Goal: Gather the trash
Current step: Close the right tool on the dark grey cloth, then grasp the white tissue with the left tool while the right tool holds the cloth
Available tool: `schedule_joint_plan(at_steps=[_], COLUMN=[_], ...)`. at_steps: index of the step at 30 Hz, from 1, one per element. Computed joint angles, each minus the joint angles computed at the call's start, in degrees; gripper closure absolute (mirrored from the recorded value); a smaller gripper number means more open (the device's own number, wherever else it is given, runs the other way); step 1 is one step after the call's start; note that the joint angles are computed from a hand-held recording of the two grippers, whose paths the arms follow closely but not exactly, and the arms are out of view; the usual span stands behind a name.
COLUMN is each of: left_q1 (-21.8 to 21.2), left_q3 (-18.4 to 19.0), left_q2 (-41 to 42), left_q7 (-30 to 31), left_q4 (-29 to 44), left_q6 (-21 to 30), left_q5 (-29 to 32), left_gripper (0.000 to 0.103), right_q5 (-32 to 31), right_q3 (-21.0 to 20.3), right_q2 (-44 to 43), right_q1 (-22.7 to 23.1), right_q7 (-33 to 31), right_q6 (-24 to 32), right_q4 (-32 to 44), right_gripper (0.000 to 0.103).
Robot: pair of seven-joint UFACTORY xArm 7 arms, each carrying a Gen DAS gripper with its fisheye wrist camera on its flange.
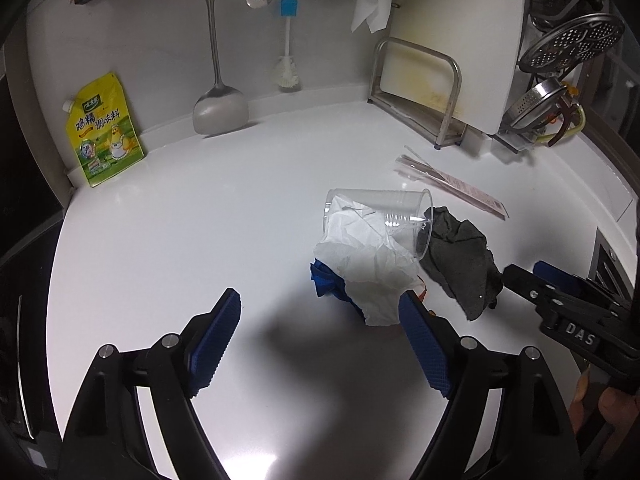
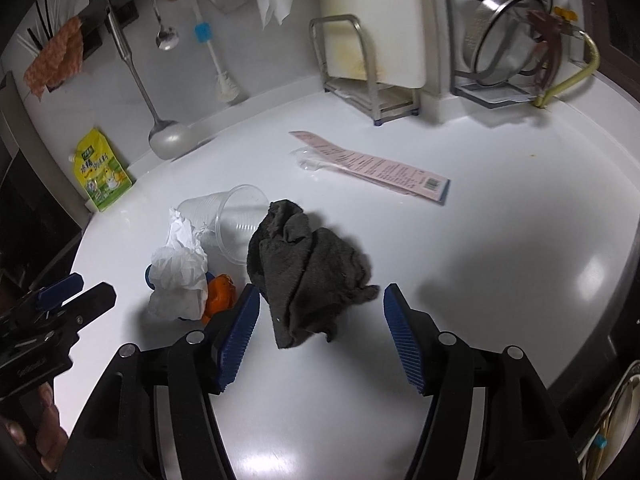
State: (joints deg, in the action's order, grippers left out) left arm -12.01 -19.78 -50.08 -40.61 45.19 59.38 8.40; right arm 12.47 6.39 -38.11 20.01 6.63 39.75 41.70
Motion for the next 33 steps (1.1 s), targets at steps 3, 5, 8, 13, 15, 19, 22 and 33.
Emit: schedule_joint_plan(at_steps=[3,5,8,13,15,19,22,33], left_q1=[-0.1,-0.1,0.0,0.2,0.2,0.2,0.1,-0.2], left_q3=[0.2,0.3,0.6,0.9,1.1,1.1,0.9,-0.3], left_q2=[-0.3,-0.7,-1.5,-1.9,-1.8,-1.4,-0.8,4.5], left_q7=[0.1,0.1,0.1,0.1,0.2,0.2,-0.2,-1.9], left_q4=[-0.3,-0.6,-1.1,-1.4,-1.4,-1.5,-1.6,-0.7], left_q6=[0.0,0.1,0.1,0.4,0.2,-0.4,-1.1,-5.1], left_q5=[0.0,0.0,-0.1,-0.6,-0.8,-1.1,-1.3,-0.7], left_gripper=[0.023,0.023,0.022,0.022,0.022,0.022,0.022,0.022], right_q5=[0.2,-0.2,-2.5,-5.5,-7.0,-7.1,-5.8,-0.3], right_q3=[0.2,0.6,2.1,3.6,4.2,3.6,2.7,-1.0], right_q2=[2.4,3.9,6.1,8.9,9.4,9.4,8.7,0.9], right_q1=[0.5,0.4,-0.4,-0.9,-1.2,-0.2,0.6,-0.3], right_q7=[-0.4,-0.3,0.2,1.3,1.7,0.8,-0.2,0.1], right_q6=[-1.4,-1.5,-1.5,-1.4,-1.4,-1.0,-1.5,-1.2], right_q4=[0.7,1.3,2.6,4.4,4.7,4.6,4.0,0.0], right_gripper=[0.037,0.037,0.037,0.037,0.038,0.069,0.077,0.086])
